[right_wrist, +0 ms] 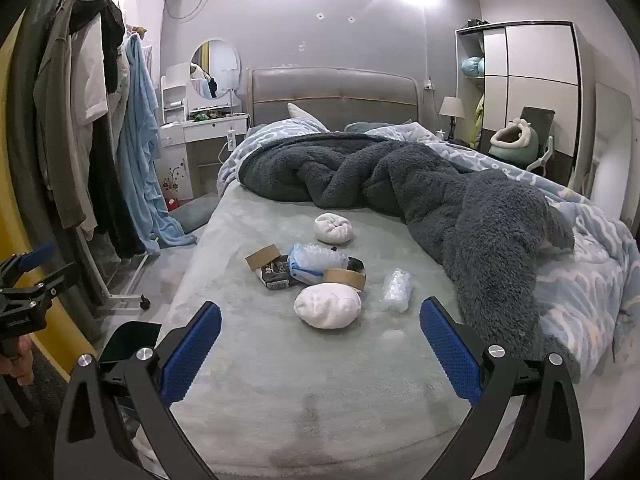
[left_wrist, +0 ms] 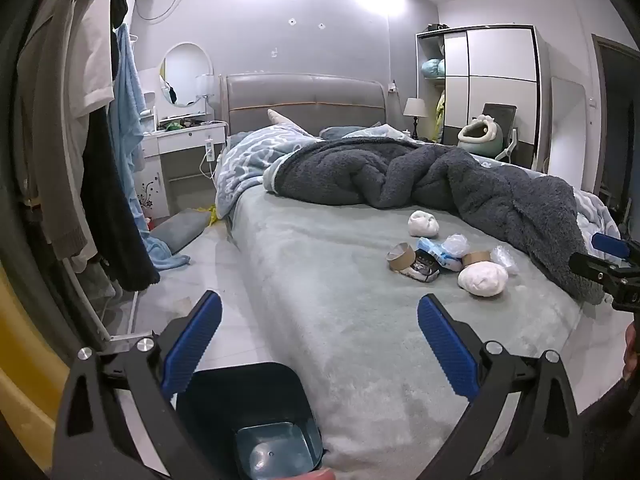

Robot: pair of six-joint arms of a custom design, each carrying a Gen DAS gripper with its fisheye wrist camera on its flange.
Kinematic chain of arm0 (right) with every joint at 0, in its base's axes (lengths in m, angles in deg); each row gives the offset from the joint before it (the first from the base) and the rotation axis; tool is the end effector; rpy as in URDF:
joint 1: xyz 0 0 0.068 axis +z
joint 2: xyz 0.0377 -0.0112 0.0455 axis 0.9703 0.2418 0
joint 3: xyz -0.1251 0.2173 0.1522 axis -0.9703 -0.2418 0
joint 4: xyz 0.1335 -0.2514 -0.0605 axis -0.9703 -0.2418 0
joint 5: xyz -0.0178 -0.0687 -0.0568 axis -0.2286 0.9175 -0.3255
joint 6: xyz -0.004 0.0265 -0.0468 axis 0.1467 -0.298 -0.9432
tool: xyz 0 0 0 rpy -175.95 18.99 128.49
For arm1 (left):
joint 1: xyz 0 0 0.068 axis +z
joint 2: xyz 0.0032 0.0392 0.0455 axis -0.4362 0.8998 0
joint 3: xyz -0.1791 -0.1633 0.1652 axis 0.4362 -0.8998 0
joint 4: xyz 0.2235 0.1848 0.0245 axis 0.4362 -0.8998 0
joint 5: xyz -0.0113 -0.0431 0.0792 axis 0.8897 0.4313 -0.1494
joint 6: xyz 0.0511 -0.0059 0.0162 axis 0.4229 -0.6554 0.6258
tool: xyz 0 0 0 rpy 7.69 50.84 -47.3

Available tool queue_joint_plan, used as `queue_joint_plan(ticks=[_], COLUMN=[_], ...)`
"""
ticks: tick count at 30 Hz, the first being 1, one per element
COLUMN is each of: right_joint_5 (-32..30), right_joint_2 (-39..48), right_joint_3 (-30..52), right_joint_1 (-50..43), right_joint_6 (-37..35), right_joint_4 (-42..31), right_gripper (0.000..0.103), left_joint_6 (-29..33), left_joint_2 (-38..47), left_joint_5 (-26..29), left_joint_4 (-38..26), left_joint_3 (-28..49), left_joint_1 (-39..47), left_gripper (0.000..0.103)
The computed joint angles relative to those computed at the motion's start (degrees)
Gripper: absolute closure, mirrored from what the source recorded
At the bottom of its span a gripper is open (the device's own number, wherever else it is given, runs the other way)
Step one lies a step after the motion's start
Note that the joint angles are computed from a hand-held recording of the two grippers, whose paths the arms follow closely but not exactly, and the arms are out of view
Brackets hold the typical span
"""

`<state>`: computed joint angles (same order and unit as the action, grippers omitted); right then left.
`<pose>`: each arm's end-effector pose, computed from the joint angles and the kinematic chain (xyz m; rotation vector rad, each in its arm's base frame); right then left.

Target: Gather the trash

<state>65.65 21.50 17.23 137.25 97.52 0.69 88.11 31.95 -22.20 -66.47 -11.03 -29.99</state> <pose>0.0981 0.1134 0.1749 0.3981 2.0140 -0.2045 0.2241 -0.0333 0.1530 0.6380 1.9143 -0.3876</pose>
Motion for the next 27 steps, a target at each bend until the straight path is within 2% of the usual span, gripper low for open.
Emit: queue_joint_plan(ticks=[17,18,27], right_joint_5=[-0.7,-0.2,-0.3], right_joint_2=[-0.7,1.8,2.8], right_joint_3=[0.2,0.9,1.1], right_joint_1=[-1.4,-0.6,-0.3], right_joint_6=[-4.8,-3.5,-3.7], right_joint_4=[1.6,2.1,2.1], right_gripper=[0.002,0.002,0.002], left_joint_6=[0.2,0.2,0.2], left_joint_2=[0.0,0.0,0.0], left_joint_5=[-0.1,-0.1,-0.1], left_joint_4=[-0.7,-0.7,-0.7], left_joint_3=[0.2,0.2,0.2], left_joint_1=[-0.1,-0.1,0.0], left_gripper=[0.003,0.003,0.003])
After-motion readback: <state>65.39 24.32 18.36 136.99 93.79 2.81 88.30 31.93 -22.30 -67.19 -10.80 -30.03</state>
